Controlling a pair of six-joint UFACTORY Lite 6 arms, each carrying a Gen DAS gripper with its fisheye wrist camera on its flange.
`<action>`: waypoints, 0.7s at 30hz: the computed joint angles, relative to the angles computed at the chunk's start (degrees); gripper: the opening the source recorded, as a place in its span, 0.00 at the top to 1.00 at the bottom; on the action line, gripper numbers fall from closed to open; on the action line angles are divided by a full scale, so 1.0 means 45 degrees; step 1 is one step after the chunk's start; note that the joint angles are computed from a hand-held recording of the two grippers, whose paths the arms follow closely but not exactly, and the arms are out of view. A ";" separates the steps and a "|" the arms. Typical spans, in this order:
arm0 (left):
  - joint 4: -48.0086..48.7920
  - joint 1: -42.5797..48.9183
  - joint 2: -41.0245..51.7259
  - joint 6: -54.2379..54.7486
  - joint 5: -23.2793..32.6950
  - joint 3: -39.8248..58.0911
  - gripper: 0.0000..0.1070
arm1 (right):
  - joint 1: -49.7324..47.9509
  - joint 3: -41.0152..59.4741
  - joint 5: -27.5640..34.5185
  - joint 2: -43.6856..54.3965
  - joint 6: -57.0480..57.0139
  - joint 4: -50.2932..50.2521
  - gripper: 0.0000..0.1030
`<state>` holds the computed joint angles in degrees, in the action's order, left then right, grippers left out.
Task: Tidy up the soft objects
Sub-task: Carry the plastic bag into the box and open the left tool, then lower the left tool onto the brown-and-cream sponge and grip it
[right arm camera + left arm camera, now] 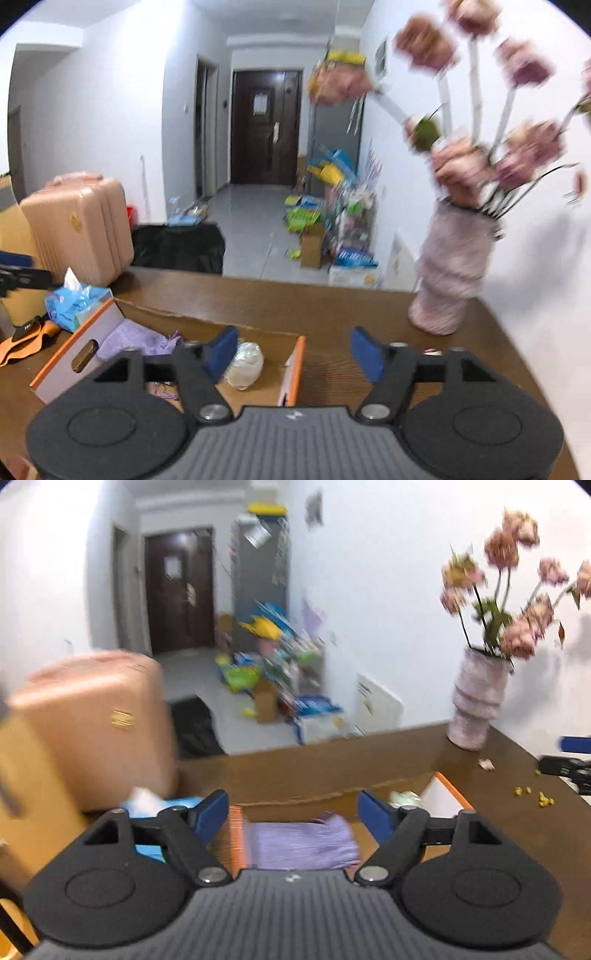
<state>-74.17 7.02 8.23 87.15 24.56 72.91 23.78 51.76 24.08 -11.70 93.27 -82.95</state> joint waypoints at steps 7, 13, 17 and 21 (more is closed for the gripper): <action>-0.0637 0.2577 -0.3918 0.0996 0.1771 -0.3002 0.18 | 0.2855 -0.1805 0.2468 -0.3030 0.0078 0.0609 0.22; -0.2151 0.6368 -0.7944 0.4167 0.4486 -0.7756 0.14 | 0.9118 -0.4527 0.8328 -0.4992 0.3256 -0.0018 0.20; -0.1222 1.1326 -1.0085 0.6086 0.9198 -1.0904 0.11 | 1.4448 -0.5967 1.2520 -0.4303 0.6515 0.0668 0.18; 0.1351 1.6656 -0.9959 0.9045 1.3324 -1.2821 0.09 | 1.9123 -0.5727 1.5204 -0.0313 1.0918 0.2763 0.13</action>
